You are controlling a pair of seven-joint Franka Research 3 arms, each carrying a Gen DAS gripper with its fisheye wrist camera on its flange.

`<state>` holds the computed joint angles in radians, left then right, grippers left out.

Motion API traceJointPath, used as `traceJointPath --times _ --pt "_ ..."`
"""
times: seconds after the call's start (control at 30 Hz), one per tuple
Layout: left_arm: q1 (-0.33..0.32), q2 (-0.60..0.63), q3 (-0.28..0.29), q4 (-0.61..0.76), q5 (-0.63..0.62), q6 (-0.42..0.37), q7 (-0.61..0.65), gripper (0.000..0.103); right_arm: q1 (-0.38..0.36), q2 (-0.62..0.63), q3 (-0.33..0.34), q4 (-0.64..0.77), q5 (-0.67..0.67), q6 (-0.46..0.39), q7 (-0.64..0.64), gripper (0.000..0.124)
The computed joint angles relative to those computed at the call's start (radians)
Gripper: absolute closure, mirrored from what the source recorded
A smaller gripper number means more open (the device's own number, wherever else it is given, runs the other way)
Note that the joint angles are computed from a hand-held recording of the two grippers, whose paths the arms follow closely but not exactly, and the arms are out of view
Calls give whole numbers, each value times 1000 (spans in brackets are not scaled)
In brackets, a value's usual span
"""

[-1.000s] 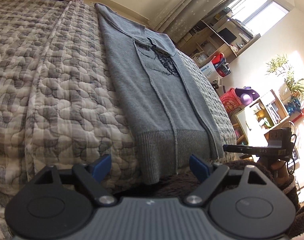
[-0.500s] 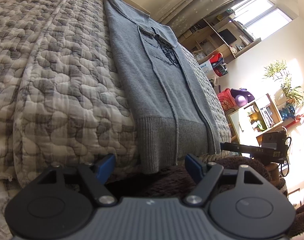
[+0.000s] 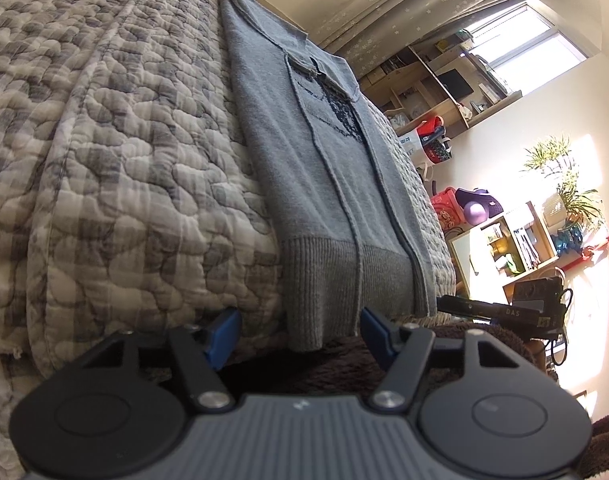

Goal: Fold clothes

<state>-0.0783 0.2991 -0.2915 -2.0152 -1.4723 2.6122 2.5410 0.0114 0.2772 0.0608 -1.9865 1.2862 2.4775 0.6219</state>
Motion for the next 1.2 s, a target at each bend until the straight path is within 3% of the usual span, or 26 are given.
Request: traceJointPath --times 0.87,1.2 --pt "15 14 3 8 -12 -50 29 43 -7 10 1 -3 37 -38 -10 83" --pt "27 23 4 14 -18 -84 38 48 -20 30 3 19 48 -89 -1 82"
